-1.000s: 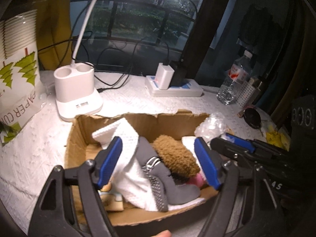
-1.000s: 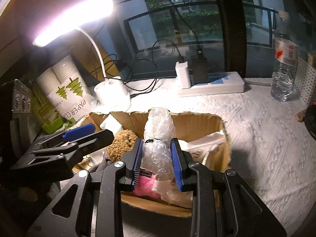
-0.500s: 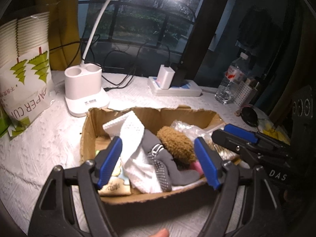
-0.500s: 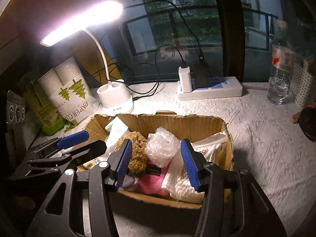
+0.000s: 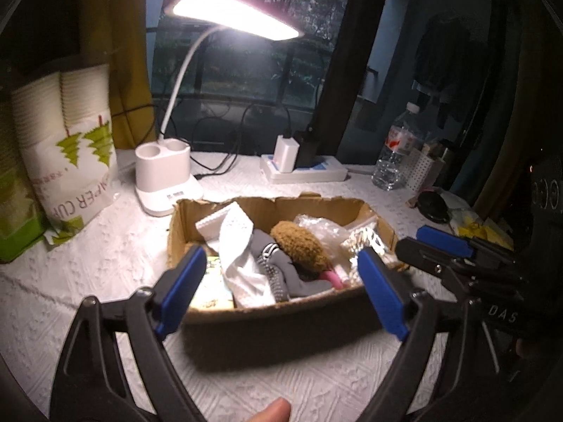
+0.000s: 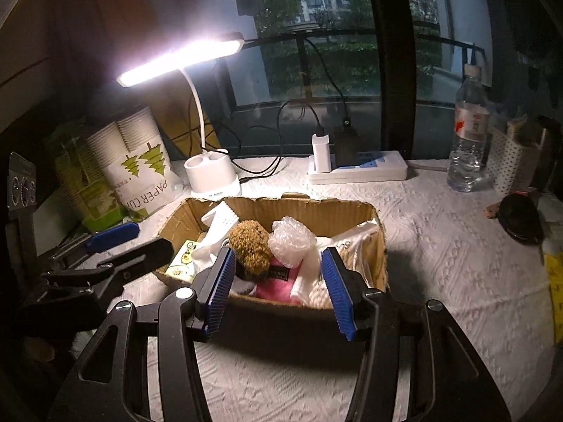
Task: Organize soft objects
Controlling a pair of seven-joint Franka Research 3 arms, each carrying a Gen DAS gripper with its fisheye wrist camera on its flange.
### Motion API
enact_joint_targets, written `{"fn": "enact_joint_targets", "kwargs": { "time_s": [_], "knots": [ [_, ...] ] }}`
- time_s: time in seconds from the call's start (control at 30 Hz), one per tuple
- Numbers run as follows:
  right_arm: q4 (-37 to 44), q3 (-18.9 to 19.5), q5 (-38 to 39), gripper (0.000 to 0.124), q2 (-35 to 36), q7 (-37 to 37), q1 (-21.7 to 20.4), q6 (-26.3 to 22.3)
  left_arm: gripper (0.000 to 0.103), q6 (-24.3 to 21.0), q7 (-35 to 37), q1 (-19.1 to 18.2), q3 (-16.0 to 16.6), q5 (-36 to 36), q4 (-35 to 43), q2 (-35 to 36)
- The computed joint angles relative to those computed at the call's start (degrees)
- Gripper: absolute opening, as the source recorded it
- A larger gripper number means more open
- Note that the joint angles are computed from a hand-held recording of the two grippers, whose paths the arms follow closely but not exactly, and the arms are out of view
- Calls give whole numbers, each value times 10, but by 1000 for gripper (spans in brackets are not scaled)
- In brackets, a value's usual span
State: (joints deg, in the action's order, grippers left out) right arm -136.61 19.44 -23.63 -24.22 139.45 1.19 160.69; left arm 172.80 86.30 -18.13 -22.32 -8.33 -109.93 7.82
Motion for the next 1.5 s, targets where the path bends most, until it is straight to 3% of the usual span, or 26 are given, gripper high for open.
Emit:
{"fn": "enact_joint_targets", "kwargs": {
  "time_s": [0.2,0.3,0.47,0.6,0.73,0.8,0.9,0.97,1.23,1.5],
  "knots": [
    [-17,20,-6,54,-40,21,-4,-24,96,26,-21,-12,16,16,-53,-51],
    [-24,33,-13,60,-61,34,-7,-39,99,30,-36,-23,29,33,-73,-72],
    [-35,53,-23,66,-97,57,-15,-61,100,44,-12,-47,49,7,-103,-106],
    [-39,69,-29,68,-128,80,-21,-83,100,49,-26,-62,67,27,-122,-133],
    [-37,79,-34,70,-154,89,-24,-103,100,55,-101,-43,59,112,-137,-159],
    [-34,87,-39,70,-169,94,-26,-115,100,61,-156,-14,38,171,-146,-175],
    [-30,94,-42,71,-189,97,-26,-133,100,72,-179,-20,46,205,-156,-192],
    [-29,97,-43,71,-203,98,-26,-143,100,77,-209,0,31,240,-160,-205],
    [-20,109,-39,73,-258,93,-27,-191,100,92,-230,-36,67,255,-178,-243],
    [-17,121,-29,75,-297,89,-32,-214,100,98,-241,-34,69,263,-194,-273]
  ]
}}
